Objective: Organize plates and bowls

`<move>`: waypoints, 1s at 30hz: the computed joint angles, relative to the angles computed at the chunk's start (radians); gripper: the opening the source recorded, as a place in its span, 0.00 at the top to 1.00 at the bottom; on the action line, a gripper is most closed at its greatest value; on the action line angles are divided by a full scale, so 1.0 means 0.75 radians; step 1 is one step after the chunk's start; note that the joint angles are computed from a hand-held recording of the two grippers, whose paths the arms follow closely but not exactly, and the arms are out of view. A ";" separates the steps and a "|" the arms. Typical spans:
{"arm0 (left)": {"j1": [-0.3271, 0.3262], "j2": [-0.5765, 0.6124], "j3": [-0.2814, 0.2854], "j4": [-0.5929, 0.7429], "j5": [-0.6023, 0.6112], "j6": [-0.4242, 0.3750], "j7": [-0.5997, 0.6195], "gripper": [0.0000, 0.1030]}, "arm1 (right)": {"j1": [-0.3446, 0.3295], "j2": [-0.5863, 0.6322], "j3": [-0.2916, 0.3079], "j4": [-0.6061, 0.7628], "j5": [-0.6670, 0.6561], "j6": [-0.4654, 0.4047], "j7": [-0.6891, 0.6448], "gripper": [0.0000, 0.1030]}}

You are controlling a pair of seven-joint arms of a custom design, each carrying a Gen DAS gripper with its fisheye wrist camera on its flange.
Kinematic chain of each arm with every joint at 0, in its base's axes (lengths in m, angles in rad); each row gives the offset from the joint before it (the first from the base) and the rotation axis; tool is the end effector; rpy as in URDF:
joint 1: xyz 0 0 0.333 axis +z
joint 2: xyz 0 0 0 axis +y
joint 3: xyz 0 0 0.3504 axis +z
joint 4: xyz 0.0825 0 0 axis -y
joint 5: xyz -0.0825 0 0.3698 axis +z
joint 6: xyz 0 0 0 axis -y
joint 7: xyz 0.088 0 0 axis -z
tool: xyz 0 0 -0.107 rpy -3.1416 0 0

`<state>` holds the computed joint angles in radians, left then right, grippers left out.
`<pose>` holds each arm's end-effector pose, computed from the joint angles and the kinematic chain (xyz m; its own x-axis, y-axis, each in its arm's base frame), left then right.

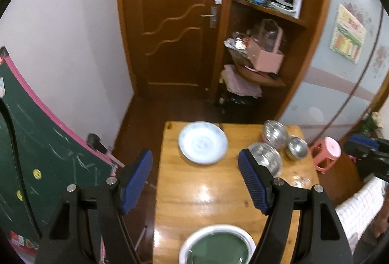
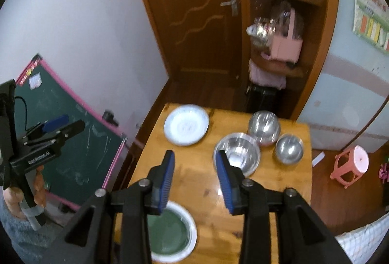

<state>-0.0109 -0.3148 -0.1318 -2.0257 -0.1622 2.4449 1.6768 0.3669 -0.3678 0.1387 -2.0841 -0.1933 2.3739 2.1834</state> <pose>0.4790 -0.0810 0.6997 -0.1907 -0.9804 0.0488 -0.7330 0.1092 -0.6714 0.4016 0.2351 0.6851 0.0445 -0.9887 -0.1428 -0.7843 0.0540 -0.6181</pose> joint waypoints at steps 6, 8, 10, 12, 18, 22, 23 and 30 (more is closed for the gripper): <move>0.035 0.256 -0.061 0.143 0.210 0.108 -0.189 0.27 | -0.044 0.177 -0.001 0.097 -0.108 0.139 0.024 0.48; 0.024 0.357 -0.063 0.178 0.307 0.145 -0.268 0.27 | -0.038 0.252 -0.022 0.126 -0.069 0.184 0.001 0.48; -0.001 0.447 -0.044 0.219 0.364 0.159 -0.312 0.27 | -0.039 0.335 -0.036 0.162 -0.045 0.219 -0.023 0.48; -0.030 0.556 -0.020 0.272 0.401 0.161 -0.350 0.27 | -0.044 0.430 -0.043 0.207 -0.048 0.246 -0.027 0.48; -0.079 0.849 0.047 0.431 0.340 0.158 -0.350 0.27 | -0.067 0.736 -0.063 0.371 0.056 0.251 -0.103 0.48; -0.078 0.984 0.063 0.506 0.248 0.135 -0.338 0.27 | -0.086 0.901 -0.060 0.471 0.113 0.210 -0.152 0.48; -0.079 1.022 0.068 0.534 0.230 0.120 -0.342 0.27 | -0.095 0.941 -0.057 0.496 0.135 0.201 -0.166 0.48; -0.066 1.215 0.067 0.653 0.128 0.079 -0.328 0.27 | -0.147 1.130 -0.033 0.604 0.258 0.185 -0.224 0.49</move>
<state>-0.0608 0.5968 -0.0812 -1.5360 -0.0662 2.5041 1.4311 0.2567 0.4793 0.1137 -1.6311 0.0003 2.5126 2.0157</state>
